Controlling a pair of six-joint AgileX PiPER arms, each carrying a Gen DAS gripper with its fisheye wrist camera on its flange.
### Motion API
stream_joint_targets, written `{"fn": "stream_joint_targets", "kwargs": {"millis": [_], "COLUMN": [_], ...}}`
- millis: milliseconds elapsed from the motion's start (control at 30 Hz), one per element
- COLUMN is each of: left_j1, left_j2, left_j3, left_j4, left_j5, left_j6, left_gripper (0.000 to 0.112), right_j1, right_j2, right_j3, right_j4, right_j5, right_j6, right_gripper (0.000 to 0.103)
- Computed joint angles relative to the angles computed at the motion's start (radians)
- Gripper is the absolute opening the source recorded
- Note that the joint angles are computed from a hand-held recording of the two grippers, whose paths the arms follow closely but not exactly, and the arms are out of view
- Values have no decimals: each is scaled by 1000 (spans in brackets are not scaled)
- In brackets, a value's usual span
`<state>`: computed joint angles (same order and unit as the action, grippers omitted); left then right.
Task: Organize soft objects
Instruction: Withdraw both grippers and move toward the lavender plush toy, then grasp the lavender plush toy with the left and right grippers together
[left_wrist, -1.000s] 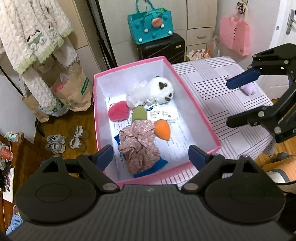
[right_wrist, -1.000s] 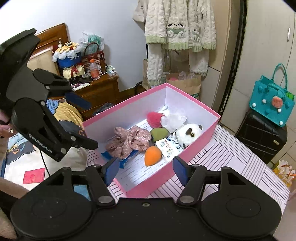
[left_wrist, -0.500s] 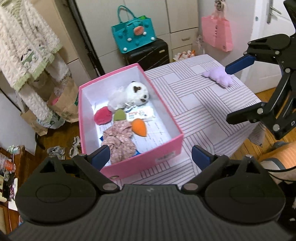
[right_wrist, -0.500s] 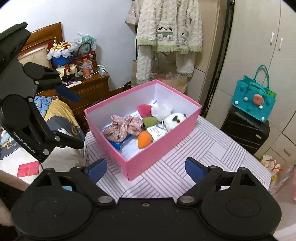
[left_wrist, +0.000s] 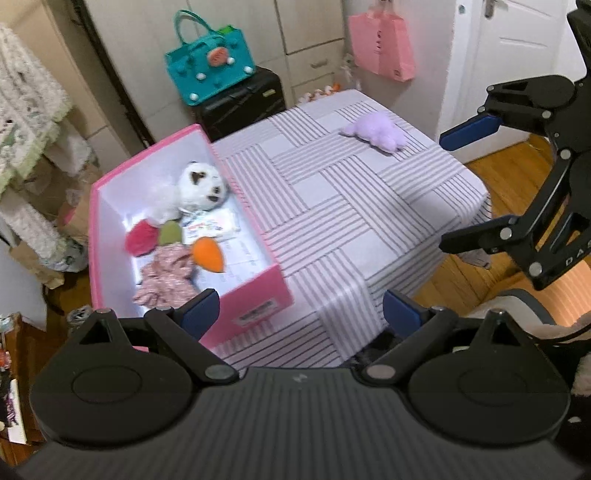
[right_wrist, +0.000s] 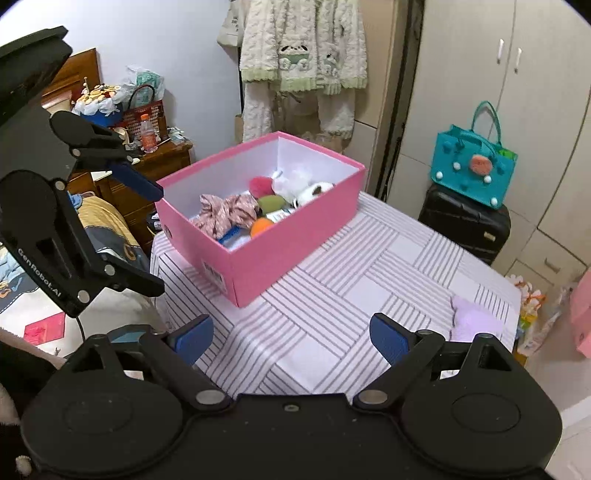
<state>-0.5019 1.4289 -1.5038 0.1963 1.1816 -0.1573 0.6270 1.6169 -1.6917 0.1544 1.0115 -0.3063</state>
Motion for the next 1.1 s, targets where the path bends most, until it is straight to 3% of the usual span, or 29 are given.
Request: {"fn": "stream_joint_targets", "kwargs": {"millis": [367,833,967,1100], "left_j1": [-16,-16,-21,-26], "left_j2": [134,302,331,357], "left_j3": [-48,-131,-116,-103], "left_j4": [-66,-171,-166,-135], "left_j5": [-77,-290,-392,-496], "left_j6": [27,67,-1,-64], "left_gripper": [96,96,96,96], "right_j1": [-124,-293,-343,-367], "right_j2": [-70,-59,-55,14], "right_j3": [220,419,499,486], "right_j4": [91,328,568,650], "right_j5": [-134,-412,-534,-585], "right_j6": [-86,-413,-668,-729], "right_gripper": [94,94,94,94]}}
